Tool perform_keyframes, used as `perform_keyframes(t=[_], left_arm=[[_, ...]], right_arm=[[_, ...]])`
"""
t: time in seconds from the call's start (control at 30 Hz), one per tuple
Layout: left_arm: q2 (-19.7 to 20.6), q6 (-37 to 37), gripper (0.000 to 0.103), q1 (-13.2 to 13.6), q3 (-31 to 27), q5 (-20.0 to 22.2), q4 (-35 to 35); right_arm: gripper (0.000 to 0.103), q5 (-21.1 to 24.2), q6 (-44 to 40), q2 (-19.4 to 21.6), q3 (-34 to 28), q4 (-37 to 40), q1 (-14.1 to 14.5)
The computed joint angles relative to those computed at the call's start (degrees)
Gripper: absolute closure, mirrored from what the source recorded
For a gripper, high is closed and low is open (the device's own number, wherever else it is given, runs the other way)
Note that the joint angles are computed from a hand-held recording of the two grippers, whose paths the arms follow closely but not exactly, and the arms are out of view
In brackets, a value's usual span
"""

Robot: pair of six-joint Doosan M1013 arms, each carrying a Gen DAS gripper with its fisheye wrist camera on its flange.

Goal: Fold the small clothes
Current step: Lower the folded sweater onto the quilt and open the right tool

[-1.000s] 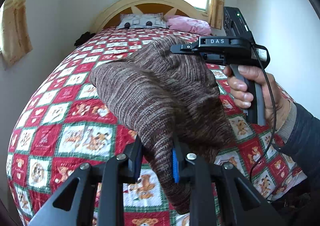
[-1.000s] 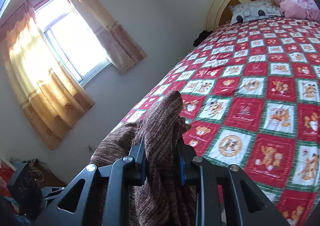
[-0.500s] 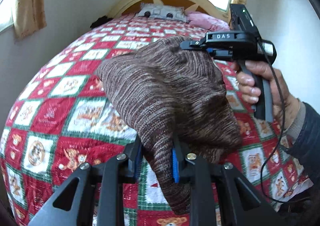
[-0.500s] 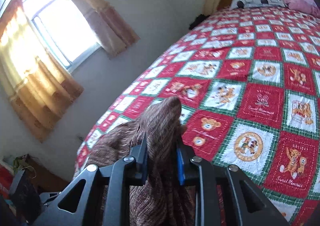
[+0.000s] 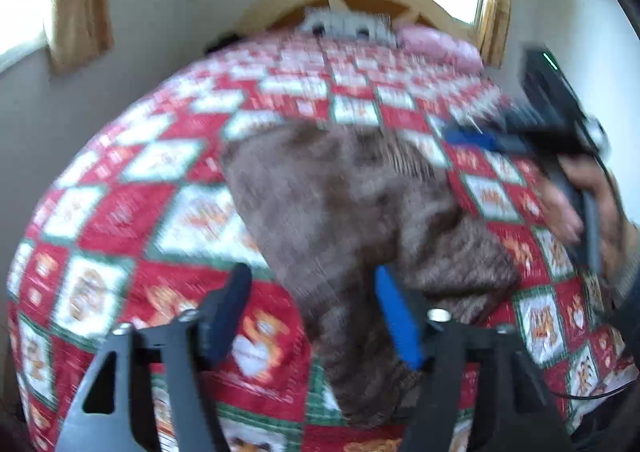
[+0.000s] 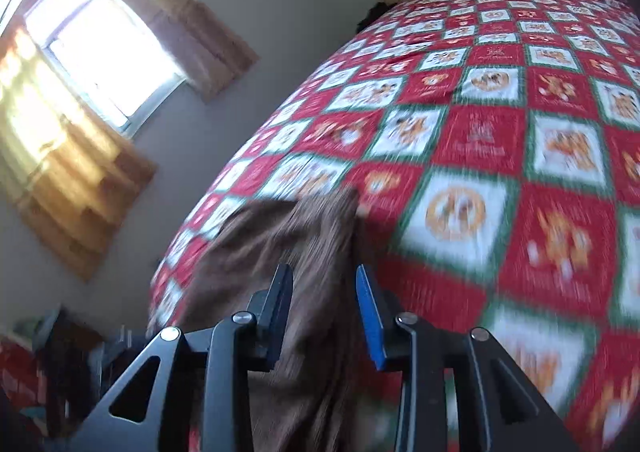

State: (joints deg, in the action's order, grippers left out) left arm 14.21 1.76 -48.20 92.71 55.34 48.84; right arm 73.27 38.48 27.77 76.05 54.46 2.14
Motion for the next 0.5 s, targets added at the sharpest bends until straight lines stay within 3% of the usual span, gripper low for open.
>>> perform_keyframes(t=[0.1,0.2,0.33,0.37,0.4,0.5], left_arm=[[0.1,0.0,0.018,0.0,-0.7,4.2,3.7],[1.5,2.9,0.016,1.3,-2.3,7.4,4.8],[4.0,8.4,0.015,4.6,-4.8,8.5,2.2],[4.6,9.5,0.015,5.1,-5.3,9.4,1.4],[5.4,10.3,0.015,5.6,-5.9,10.6,0.8],[6.2,10.5,0.007,6.7,-5.8,10.2,-0.7]], right_arm=[[0.069,3.4,-6.4,-3.7,4.6,-0.2,-1.8],[0.069,4.6,-9.4,-6.2,8.3,-3.8,-2.2],[0.070,1.1,-10.7,-7.6,11.8,-8.7,-1.2],[0.090,1.1,-11.0,-7.5,12.2,-9.1,-1.1],[0.100,1.2,-11.6,-7.6,12.5,-9.5,-1.1],[0.100,-1.4,-13.3,-9.6,14.2,-9.8,-1.9]])
